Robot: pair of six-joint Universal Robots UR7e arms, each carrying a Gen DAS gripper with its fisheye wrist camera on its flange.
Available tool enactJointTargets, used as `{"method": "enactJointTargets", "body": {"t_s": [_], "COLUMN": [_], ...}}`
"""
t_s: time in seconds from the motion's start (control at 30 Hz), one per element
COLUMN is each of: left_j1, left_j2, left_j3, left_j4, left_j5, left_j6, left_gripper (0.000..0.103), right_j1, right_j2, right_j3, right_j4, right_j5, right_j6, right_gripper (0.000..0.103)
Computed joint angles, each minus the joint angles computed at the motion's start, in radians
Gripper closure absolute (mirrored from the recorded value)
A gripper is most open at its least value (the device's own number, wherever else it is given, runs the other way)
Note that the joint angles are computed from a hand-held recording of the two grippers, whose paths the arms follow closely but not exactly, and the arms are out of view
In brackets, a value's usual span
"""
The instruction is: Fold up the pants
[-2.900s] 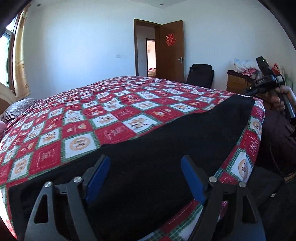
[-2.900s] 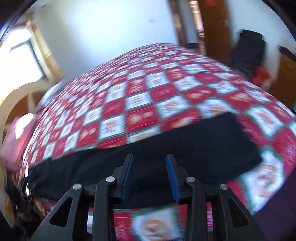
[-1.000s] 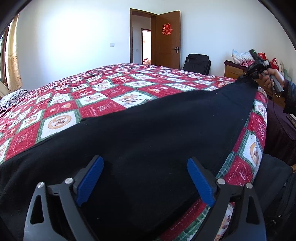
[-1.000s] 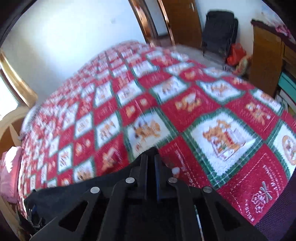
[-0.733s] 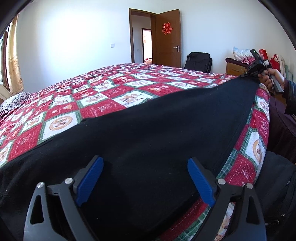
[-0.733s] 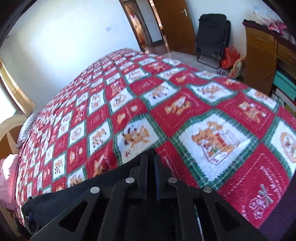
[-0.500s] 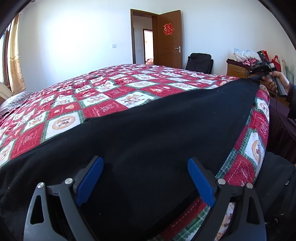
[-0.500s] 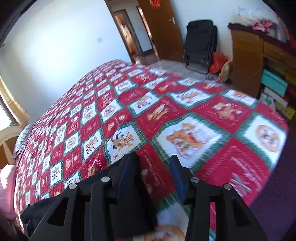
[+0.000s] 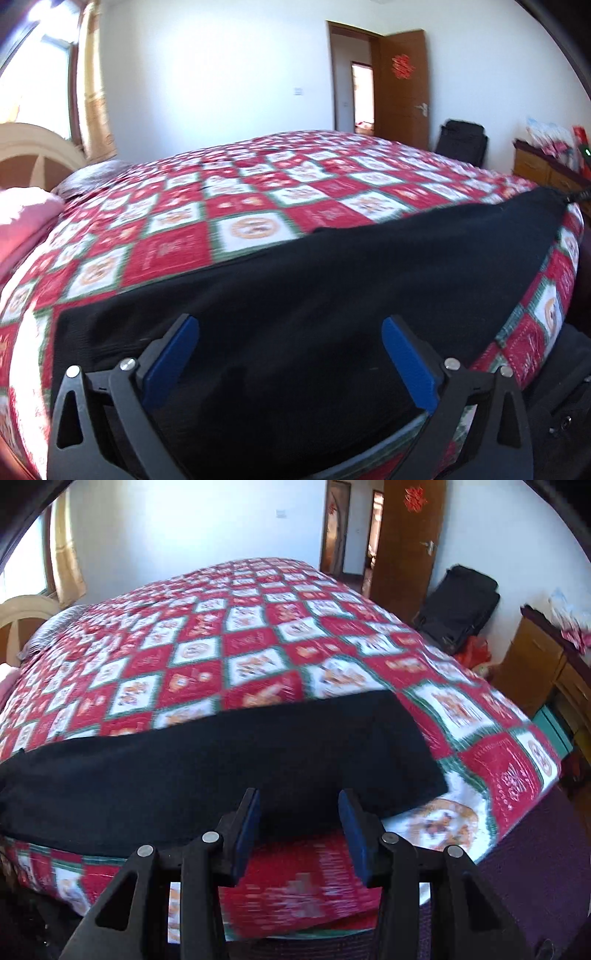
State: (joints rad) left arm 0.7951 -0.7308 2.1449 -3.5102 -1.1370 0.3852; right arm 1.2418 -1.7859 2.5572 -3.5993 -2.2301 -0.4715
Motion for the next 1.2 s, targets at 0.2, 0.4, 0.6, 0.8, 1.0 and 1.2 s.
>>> {"method": "enactJointTargets", "body": {"t_s": [0.2,0.4,0.6,0.8,1.0,1.2], "left_j1": [0.067,0.083,0.104,0.083,0.127,0.171], "left_j2": [-0.02,-0.005,-0.014,-0.041,-0.044,-0.048], "left_j3": [-0.026,-0.014,-0.004,0.009,-0.028,-0.038], "left_j4": [-0.004,-0.037,-0.062,-0.103,-0.076,-0.052], "left_j5": [0.052,0.065,0.029,0.04,0.107,0.081], "left_j6": [-0.048,0.042,0.084,0.049,-0.024,-0.084], "left_gripper": [0.001,0.001,0.001,0.0,0.0,0.0], "right_j1": [0.167,0.2,0.259,0.311,0.346,0.331], "right_j2": [0.188,0.449,0.531,0.548,0.67,0.754], "right_j3": [-0.007,-0.101,-0.109,-0.2,-0.388,-0.595], "right_j4": [0.064,0.165,0.132,0.141,0.165,0.417], "right_j5": [0.145,0.209,0.118,0.169,0.184,0.28], "right_j6": [-0.061,-0.029,-0.066,-0.05,-0.021,0.116], "right_gripper": [0.057,0.057,0.057,0.057,0.057,0.057]}}
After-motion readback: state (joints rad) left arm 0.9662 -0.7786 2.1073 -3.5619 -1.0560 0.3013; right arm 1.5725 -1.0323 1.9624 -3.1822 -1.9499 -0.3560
